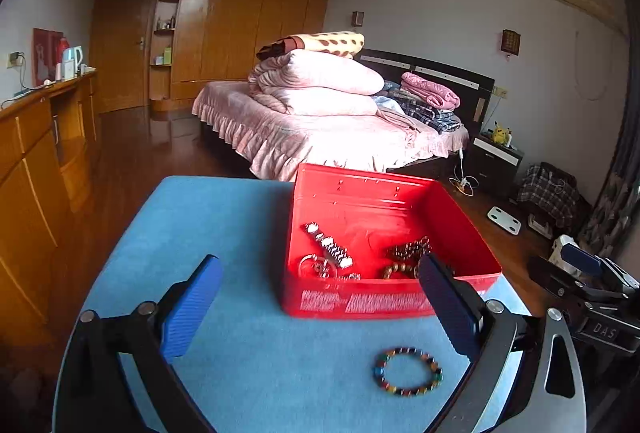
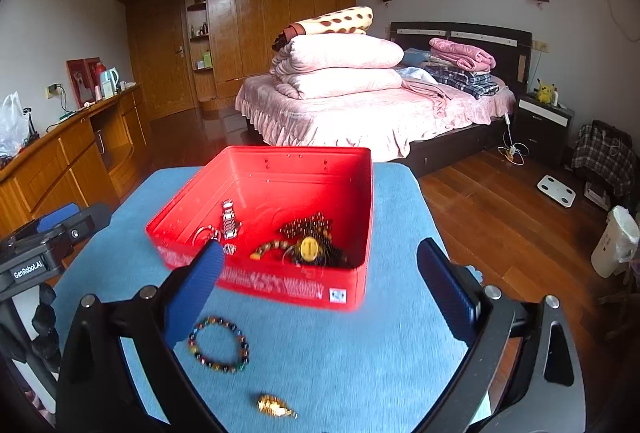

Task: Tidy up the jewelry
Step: 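Withdraw both tools from the tin toward the bead bracelet and gold pendant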

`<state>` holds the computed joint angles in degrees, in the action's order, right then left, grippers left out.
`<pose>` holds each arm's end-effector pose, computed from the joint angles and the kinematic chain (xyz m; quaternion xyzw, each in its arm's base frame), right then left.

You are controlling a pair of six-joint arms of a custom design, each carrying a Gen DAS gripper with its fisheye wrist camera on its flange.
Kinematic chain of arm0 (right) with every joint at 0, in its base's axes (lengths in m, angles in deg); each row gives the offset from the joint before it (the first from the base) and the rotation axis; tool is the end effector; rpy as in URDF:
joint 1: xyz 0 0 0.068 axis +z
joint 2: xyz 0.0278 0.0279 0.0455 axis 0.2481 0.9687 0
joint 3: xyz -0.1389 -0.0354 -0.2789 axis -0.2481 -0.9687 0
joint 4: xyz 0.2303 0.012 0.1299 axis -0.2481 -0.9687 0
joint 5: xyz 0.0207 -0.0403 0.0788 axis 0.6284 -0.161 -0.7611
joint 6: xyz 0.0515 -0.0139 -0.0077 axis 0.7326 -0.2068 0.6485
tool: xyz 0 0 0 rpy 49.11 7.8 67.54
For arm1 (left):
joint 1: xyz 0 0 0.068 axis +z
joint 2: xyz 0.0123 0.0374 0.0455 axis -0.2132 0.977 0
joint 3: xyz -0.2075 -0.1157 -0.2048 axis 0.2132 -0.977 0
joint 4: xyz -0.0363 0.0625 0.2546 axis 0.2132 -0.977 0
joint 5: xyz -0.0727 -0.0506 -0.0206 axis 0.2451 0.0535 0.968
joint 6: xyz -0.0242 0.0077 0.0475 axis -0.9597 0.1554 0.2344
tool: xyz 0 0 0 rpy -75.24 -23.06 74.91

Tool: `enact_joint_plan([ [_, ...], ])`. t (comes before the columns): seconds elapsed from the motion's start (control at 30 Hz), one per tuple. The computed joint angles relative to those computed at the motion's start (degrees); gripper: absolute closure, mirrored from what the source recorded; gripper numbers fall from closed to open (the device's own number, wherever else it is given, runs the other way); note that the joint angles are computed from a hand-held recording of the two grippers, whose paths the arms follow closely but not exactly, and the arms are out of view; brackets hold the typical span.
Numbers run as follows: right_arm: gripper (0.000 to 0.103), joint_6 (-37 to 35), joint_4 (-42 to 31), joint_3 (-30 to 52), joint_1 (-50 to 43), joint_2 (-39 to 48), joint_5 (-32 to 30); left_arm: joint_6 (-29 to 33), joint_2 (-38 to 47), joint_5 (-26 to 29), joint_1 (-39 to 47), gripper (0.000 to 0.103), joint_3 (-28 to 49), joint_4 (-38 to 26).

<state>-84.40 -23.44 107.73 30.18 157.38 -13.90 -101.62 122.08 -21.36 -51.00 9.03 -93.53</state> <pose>0.3460 0.1062 0.2770 -0.2145 0.8468 0.1403 0.4661 0.2380 -0.1600 0.2697 -0.1637 0.8465 0.0060 0.5065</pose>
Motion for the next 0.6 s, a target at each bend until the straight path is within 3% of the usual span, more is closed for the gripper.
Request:
enact_joint_plan([
  [0.27, 0.007, 0.3, -2.9, -6.8, 0.5, -5.1, -0.5, -8.2, -3.4, -5.1, -7.2, 0.006, -2.1, -8.2],
  [0.6, 0.007, 0.4, -2.7, -13.5, 2.1, -6.7, 0.3, -17.4, -1.8, -9.1, -14.0, 0.006, -2.5, -16.7],
])
